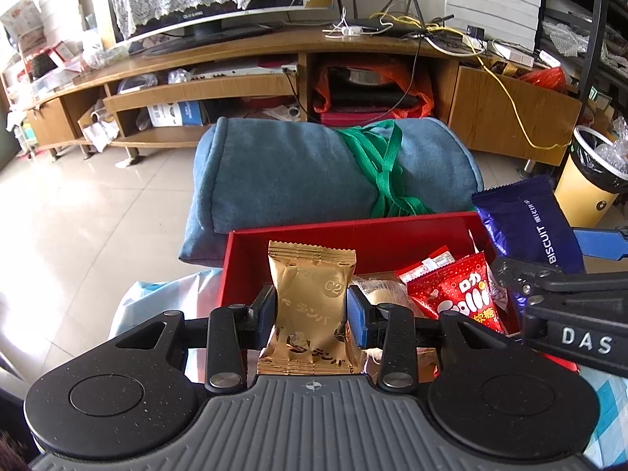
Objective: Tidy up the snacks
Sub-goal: 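Lower the gold packet into the red box with the left tool while the right tool lowers the blue bag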
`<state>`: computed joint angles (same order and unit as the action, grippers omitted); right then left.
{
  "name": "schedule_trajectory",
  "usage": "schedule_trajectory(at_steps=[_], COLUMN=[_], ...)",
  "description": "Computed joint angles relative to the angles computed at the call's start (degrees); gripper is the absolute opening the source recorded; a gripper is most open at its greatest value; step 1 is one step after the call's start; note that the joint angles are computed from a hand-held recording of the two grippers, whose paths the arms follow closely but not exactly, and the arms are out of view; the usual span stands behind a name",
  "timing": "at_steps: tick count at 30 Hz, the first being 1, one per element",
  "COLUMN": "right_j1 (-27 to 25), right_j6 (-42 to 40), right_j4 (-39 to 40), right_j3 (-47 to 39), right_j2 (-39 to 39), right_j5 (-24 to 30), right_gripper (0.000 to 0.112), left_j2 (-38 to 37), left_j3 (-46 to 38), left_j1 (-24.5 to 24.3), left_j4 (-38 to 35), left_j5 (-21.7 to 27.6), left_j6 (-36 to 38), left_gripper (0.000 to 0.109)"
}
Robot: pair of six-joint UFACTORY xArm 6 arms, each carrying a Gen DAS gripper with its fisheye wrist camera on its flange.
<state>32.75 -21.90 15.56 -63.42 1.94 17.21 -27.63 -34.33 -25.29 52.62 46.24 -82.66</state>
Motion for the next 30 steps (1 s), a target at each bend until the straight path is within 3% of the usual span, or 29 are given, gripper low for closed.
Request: schedule_trajectory(at_steps=[30], right_j1=[0.49], right_j6=[3.73], right_j4=[-6.63], right_j3=[-3.01], right_j2=[5.05], right_j5=[4.55], right_gripper=[0.064], left_j2=[5.57], left_j3=[-0.86], left_j1=[1.75], left_j4=[-6.89], left_j5=[-3.28], left_j6=[4.78], left_gripper=[0.046])
